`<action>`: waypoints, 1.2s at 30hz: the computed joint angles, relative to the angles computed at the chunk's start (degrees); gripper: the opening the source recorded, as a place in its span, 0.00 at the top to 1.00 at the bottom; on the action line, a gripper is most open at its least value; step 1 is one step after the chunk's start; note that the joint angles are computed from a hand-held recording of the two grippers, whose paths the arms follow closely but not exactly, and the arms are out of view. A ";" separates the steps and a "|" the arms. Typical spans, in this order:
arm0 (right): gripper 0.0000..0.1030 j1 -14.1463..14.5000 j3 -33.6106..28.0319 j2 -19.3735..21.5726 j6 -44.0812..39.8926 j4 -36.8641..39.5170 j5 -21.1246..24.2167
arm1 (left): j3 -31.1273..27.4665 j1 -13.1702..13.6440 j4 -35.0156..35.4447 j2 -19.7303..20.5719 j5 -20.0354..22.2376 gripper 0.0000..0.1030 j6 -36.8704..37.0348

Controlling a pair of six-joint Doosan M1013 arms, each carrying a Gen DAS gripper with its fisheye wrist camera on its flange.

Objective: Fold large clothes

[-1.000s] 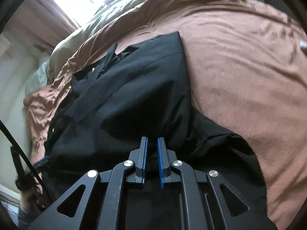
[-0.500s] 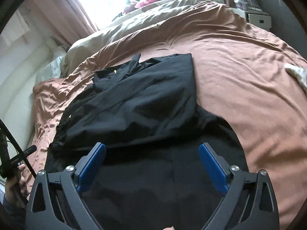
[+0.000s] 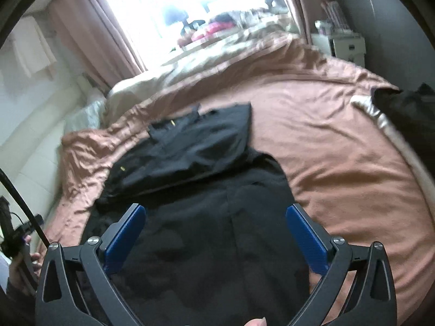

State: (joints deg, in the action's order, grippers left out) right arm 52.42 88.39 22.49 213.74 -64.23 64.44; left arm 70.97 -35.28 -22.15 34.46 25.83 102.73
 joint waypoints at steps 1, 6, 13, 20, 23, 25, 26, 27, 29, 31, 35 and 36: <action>0.00 0.77 0.01 -0.11 -0.30 -0.52 0.92 | 1.82 0.06 -2.10 -1.18 -1.27 0.00 1.90; 0.00 4.54 0.95 -1.32 -0.75 -2.39 3.36 | 8.70 0.09 -4.02 -5.81 -5.88 0.00 3.75; 0.00 9.77 2.13 -1.12 -3.08 -4.80 8.90 | 17.55 1.37 -21.00 -11.40 -10.59 0.00 19.51; 0.00 13.63 2.90 -1.22 -2.64 -3.25 11.03 | 23.71 2.57 -28.36 -15.74 -10.57 0.00 25.19; 0.00 14.96 2.53 -1.19 -4.00 -0.95 12.54 | 26.22 2.80 -30.64 -17.51 -11.44 0.00 28.02; 0.00 15.93 3.00 -1.71 -2.51 -0.71 12.13 | 27.86 3.02 -33.40 -18.61 -11.84 0.00 30.69; 0.00 16.36 3.47 -2.03 -1.70 -1.07 11.47 | 28.61 3.19 -35.21 -19.07 -11.74 0.00 32.01; 0.00 16.78 3.84 -2.20 -1.04 -1.11 11.38 | 29.07 3.44 -37.12 -19.31 -11.07 0.00 33.46; 0.00 17.27 3.93 -2.18 -0.66 0.00 12.54 | 30.49 4.10 -44.13 -20.04 -9.66 0.00 39.90; 0.00 17.82 3.94 -2.05 0.39 1.21 13.28 | 31.81 4.19 -47.14 -20.76 -10.48 0.00 42.77; 0.00 18.96 4.28 -2.00 3.67 2.12 14.00 | 33.29 4.90 -50.26 -21.22 -9.05 0.00 45.08; 0.00 19.24 4.29 -1.93 4.46 2.36 14.36 | 33.58 4.99 -50.15 -21.25 -9.06 0.00 44.91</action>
